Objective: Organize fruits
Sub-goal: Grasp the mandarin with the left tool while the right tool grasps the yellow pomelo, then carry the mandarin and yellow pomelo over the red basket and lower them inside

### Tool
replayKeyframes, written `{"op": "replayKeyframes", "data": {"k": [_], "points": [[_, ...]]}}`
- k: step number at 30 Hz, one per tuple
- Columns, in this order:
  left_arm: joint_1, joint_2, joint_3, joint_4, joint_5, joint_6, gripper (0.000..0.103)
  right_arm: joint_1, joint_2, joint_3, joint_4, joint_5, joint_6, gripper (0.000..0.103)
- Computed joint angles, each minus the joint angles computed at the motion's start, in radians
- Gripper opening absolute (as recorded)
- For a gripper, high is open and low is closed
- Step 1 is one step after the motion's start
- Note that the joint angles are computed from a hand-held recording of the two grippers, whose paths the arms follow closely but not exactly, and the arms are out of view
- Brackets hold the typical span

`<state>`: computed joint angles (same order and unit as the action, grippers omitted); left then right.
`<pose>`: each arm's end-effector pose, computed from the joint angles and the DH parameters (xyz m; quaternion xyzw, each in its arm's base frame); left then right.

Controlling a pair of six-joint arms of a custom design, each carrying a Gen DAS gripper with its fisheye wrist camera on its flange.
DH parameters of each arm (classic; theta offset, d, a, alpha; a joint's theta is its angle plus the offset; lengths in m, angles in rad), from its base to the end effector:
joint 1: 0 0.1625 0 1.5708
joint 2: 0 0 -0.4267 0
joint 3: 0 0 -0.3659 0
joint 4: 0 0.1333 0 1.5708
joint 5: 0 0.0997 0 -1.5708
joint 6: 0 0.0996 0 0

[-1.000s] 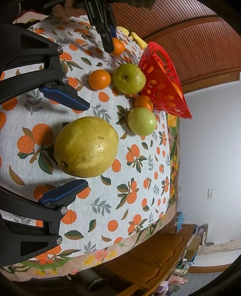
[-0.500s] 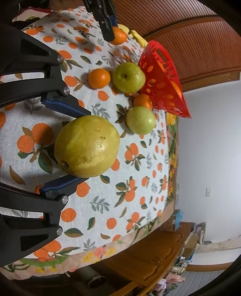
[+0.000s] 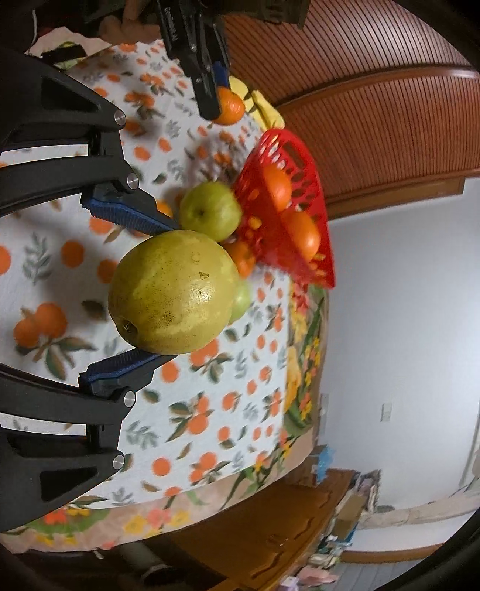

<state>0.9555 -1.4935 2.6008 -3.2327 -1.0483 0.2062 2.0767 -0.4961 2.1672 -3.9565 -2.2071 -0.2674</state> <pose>-0.0392 -0.3724 0.2398 0.3062 0.8801 -0.3094 0.1895 0.2909 -0.3721 0.0064 0.2342 -0.8654 0.3647 0.2515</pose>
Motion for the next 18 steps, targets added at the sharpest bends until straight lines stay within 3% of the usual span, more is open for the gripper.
{"op": "replayKeyframes", "data": {"k": [18], "points": [[0.026,-0.050,-0.049,0.032,0.024,0.044,0.041,0.051,0.023,-0.221,0.187,0.070,-0.089,0.061]]}}
